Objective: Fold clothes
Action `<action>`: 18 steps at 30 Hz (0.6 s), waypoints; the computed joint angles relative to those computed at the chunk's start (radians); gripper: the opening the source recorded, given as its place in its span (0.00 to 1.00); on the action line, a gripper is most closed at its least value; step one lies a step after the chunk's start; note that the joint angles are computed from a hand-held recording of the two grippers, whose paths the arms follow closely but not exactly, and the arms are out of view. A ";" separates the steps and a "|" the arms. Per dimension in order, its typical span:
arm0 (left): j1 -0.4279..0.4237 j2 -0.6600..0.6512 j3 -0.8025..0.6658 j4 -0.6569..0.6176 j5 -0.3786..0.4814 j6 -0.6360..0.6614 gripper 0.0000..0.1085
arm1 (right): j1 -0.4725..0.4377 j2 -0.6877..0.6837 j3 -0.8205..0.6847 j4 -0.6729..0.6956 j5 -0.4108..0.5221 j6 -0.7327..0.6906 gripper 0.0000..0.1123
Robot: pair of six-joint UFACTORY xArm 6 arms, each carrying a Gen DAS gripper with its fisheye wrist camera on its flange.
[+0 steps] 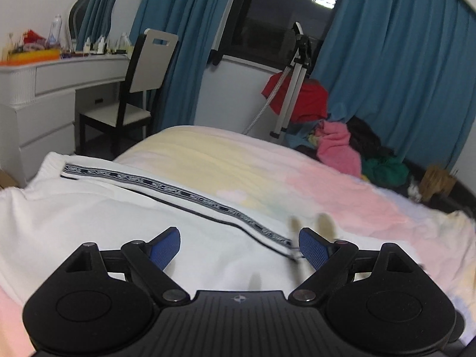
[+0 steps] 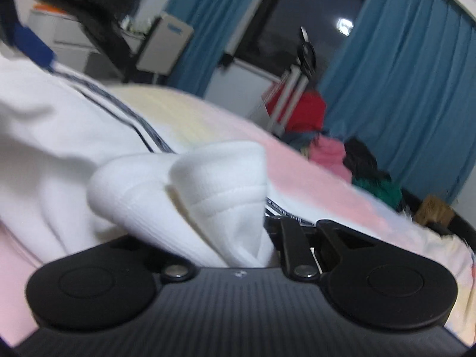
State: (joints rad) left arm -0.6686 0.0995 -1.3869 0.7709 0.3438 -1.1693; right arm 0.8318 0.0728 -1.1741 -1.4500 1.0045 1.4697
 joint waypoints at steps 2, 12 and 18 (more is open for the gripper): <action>0.002 0.003 0.009 -0.007 -0.024 0.001 0.81 | -0.003 0.012 -0.022 0.026 -0.042 -0.042 0.13; 0.002 0.021 0.033 -0.054 -0.121 0.035 0.81 | -0.111 -0.140 0.092 0.174 -0.428 -0.001 0.62; -0.023 0.008 0.069 0.017 -0.188 0.034 0.82 | -0.063 -0.376 0.241 0.297 -0.421 0.014 0.62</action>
